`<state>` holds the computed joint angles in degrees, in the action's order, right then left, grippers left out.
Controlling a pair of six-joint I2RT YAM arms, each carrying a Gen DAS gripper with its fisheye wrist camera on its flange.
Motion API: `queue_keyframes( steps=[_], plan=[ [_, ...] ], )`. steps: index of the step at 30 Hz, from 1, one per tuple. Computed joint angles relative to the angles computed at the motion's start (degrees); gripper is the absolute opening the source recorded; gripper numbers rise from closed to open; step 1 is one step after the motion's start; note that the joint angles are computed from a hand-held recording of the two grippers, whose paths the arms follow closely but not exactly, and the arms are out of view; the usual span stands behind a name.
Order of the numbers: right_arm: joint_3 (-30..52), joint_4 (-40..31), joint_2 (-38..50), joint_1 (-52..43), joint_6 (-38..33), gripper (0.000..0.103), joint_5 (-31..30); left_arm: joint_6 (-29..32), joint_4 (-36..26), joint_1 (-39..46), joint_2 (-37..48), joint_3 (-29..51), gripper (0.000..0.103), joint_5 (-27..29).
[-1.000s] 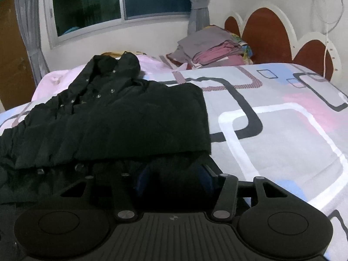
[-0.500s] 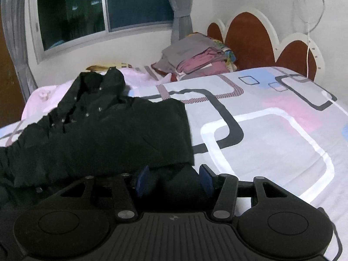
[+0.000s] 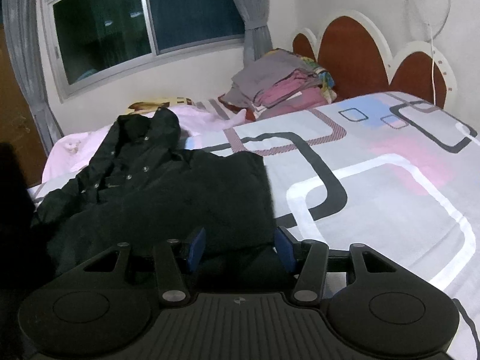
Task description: Fold large clothes
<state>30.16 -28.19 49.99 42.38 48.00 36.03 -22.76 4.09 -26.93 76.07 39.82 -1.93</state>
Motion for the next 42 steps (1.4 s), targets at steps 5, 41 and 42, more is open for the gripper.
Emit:
queue_keyframes(
  steps=[5, 41, 42],
  plan=[
    [-3.03, 1.68, -4.36, -8.39, -4.50, 0.052, -6.52, -1.43, -1.46, -7.47, 7.05, 3.28, 0.010, -2.56],
    [-0.40, 26.12, 13.06, -6.77, -7.82, 0.006, -9.84, 5.91, -12.87, 16.45, -12.65, -10.69, 0.046, -1.54],
    [-0.58, 23.62, 11.94, -8.73, -8.59, 0.006, -10.41, 6.00, -12.00, 16.86, -11.67, -10.79, 0.043, -0.73]
  ],
)
